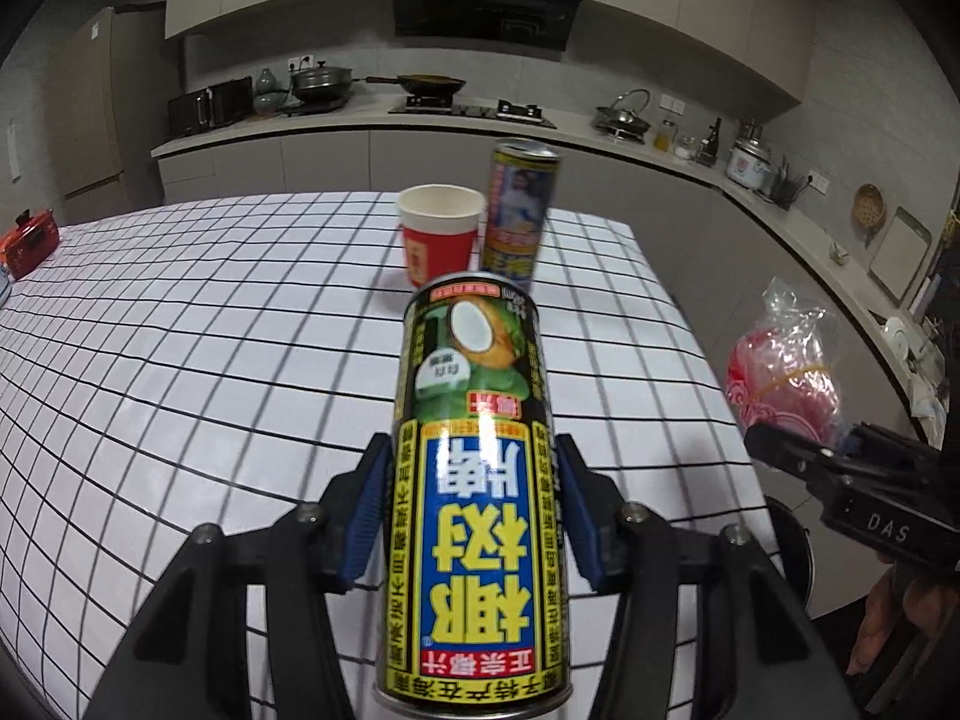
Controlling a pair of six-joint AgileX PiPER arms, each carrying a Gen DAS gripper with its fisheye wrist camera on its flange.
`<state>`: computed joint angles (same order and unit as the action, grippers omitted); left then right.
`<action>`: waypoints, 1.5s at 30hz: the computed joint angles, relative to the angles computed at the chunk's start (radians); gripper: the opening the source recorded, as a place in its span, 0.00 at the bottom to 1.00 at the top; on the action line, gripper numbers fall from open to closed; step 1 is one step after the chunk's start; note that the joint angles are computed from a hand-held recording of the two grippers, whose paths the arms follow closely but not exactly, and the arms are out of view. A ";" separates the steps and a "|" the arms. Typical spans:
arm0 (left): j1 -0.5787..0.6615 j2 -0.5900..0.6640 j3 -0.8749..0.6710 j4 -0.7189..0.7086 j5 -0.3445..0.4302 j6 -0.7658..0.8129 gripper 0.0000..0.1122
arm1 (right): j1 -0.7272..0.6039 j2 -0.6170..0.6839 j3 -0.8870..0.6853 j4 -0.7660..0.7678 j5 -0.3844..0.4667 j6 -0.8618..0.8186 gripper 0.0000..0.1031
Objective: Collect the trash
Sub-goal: 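Carry the yellow-green can and plastic bag over the black bin with both tools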
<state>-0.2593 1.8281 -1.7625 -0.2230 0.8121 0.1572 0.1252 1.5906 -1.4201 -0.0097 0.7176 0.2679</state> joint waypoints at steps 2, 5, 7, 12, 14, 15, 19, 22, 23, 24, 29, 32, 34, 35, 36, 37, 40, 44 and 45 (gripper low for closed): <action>-0.039 -0.026 0.029 0.021 -0.014 -0.028 0.48 | -0.033 -0.059 0.064 0.020 -0.009 -0.029 0.50; -0.092 -0.059 0.065 0.048 -0.028 -0.065 0.48 | -0.085 -0.135 0.142 0.055 -0.014 -0.074 0.50; -0.124 -0.073 0.082 0.063 -0.036 -0.086 0.48 | -0.123 -0.179 0.183 0.082 -0.013 -0.113 0.50; -0.225 -0.114 0.135 0.120 -0.063 -0.169 0.48 | -0.242 -0.290 0.281 0.166 0.010 -0.240 0.50; -0.267 -0.119 0.141 0.139 -0.068 -0.197 0.48 | -0.298 -0.327 0.311 0.203 0.023 -0.299 0.50; -0.279 -0.121 0.144 0.144 -0.070 -0.202 0.48 | -0.332 -0.344 0.324 0.226 0.031 -0.334 0.50; -0.353 -0.104 0.130 0.176 -0.073 -0.250 0.48 | -0.480 -0.401 0.371 0.320 0.069 -0.484 0.50; -0.404 -0.092 0.127 0.194 -0.077 -0.278 0.48 | -0.589 -0.426 0.401 0.379 0.096 -0.592 0.50; -0.423 -0.084 0.121 0.202 -0.076 -0.287 0.48 | -0.636 -0.434 0.414 0.405 0.107 -0.642 0.50; -0.436 -0.080 0.117 0.205 -0.075 -0.293 0.48 | -0.668 -0.440 0.423 0.418 0.116 -0.673 0.50; -0.529 -0.043 0.099 0.229 -0.083 -0.347 0.48 | -0.856 -0.452 0.480 0.514 0.164 -0.892 0.50; -0.577 -0.012 0.082 0.233 -0.080 -0.372 0.48 | -0.960 -0.443 0.511 0.562 0.191 -1.024 0.50; -0.602 0.008 0.073 0.240 -0.078 -0.390 0.48 | -1.021 -0.433 0.529 0.587 0.205 -1.105 0.50; -0.615 0.025 0.066 0.241 -0.075 -0.399 0.48 | -1.049 -0.424 0.538 0.596 0.208 -1.148 0.50; -0.629 0.037 0.057 0.247 -0.070 -0.414 0.48 | -1.066 -0.418 0.544 0.599 0.209 -1.173 0.50; -0.639 0.049 0.053 0.252 -0.069 -0.423 0.48 | -1.091 -0.407 0.552 0.605 0.209 -1.211 0.50; -0.670 0.079 0.040 0.273 -0.062 -0.457 0.48 | -1.136 -0.370 0.571 0.617 0.197 -1.290 0.50; -0.694 0.141 0.009 0.276 -0.061 -0.486 0.48 | -1.153 -0.290 0.591 0.624 0.152 -1.369 0.50; -0.695 0.149 0.010 0.276 -0.064 -0.490 0.48 | -1.146 -0.278 0.597 0.622 0.138 -1.375 0.50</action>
